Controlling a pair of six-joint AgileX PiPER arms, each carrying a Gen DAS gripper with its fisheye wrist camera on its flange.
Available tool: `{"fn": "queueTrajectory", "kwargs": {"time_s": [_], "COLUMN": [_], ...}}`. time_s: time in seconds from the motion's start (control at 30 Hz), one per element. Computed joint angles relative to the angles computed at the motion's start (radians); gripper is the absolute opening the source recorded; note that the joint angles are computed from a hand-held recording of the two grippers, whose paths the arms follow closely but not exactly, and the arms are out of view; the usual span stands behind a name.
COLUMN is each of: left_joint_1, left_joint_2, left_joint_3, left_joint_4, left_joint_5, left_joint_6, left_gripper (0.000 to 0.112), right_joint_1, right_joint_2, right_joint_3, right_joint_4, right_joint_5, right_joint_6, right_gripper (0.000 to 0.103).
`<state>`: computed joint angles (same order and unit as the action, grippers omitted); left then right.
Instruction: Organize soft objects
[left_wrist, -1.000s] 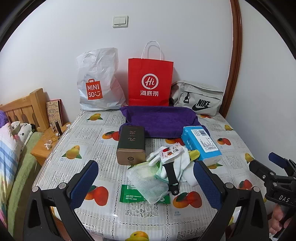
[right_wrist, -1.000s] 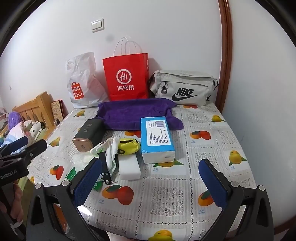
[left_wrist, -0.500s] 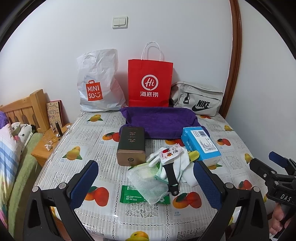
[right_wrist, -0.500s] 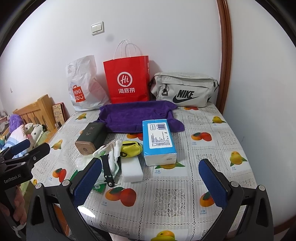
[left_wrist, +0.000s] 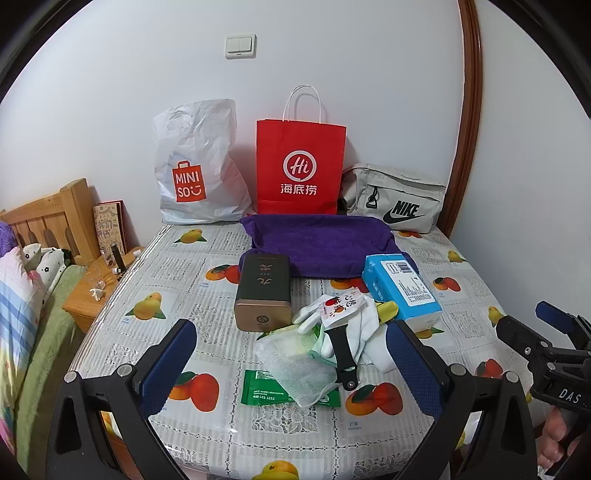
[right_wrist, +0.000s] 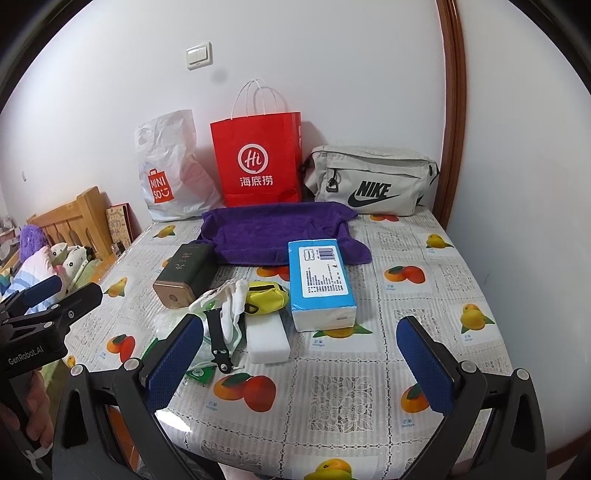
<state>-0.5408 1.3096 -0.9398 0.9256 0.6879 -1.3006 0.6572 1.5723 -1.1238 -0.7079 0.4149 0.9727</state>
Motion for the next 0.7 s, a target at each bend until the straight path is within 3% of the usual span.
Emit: {"fn": "queueTrajectory", "kwargs": {"time_s": [0.7], "left_joint_1": [-0.009], "left_joint_2": [-0.015], "left_joint_3": [-0.013], "left_joint_4": [-0.009], "left_joint_5": [0.028], "left_joint_6": [0.015], "left_gripper": [0.103], "right_joint_1": [0.002], "right_joint_2": [-0.005], "right_joint_3": [-0.005], "right_joint_4": [0.005], "right_joint_5": [0.007], "right_joint_6": [-0.001], "right_gripper": [0.103]}}
